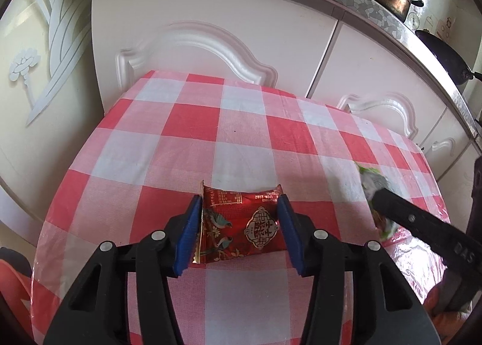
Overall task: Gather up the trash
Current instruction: 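Lift the red wrapper and green snack packet off the table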
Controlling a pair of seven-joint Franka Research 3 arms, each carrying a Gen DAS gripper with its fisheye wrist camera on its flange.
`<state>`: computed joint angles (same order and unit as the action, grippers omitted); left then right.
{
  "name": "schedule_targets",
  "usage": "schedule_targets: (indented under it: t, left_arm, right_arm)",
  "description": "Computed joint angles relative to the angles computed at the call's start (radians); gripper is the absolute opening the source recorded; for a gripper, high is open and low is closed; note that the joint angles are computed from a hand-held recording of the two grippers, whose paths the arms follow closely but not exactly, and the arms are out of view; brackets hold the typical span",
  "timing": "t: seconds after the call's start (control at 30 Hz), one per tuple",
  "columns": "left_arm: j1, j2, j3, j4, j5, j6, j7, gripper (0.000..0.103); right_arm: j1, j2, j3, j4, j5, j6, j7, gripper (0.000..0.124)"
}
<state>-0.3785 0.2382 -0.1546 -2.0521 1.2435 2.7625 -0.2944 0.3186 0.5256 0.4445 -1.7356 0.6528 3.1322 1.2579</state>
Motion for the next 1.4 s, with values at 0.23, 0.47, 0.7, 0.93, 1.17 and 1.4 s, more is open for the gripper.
schedule_targets:
  t: [0.23,0.47,0.7,0.93,1.17,1.4]
  left_arm:
    - [0.002,0.003,-0.001,0.000,-0.015,0.018,0.029,0.057]
    - [-0.005,0.026,0.000,0.020,-0.077,0.037,0.131,0.078]
    - [-0.026,0.032,0.011,0.030,-0.100,0.016,0.164,0.066]
    - [-0.030,0.027,0.012,0.027,-0.087,0.023,0.169,0.058]
    - [-0.034,0.022,0.006,0.028,-0.078,0.003,0.164,0.051]
    - [-0.037,-0.002,0.001,0.003,-0.040,0.018,0.107,0.045]
  right_arm:
    - [-0.112,0.005,0.144,-0.039,0.034,0.055,-0.087,0.042]
    - [-0.150,0.015,0.190,-0.046,0.015,0.067,-0.111,0.042]
    - [-0.157,0.017,0.196,-0.047,0.002,0.062,-0.100,0.042]
    - [-0.155,0.016,0.192,-0.047,0.001,0.060,-0.097,0.042]
    - [-0.155,0.014,0.194,-0.048,0.003,0.062,-0.096,0.042]
    - [-0.197,0.023,0.248,-0.060,-0.005,0.089,-0.110,0.042]
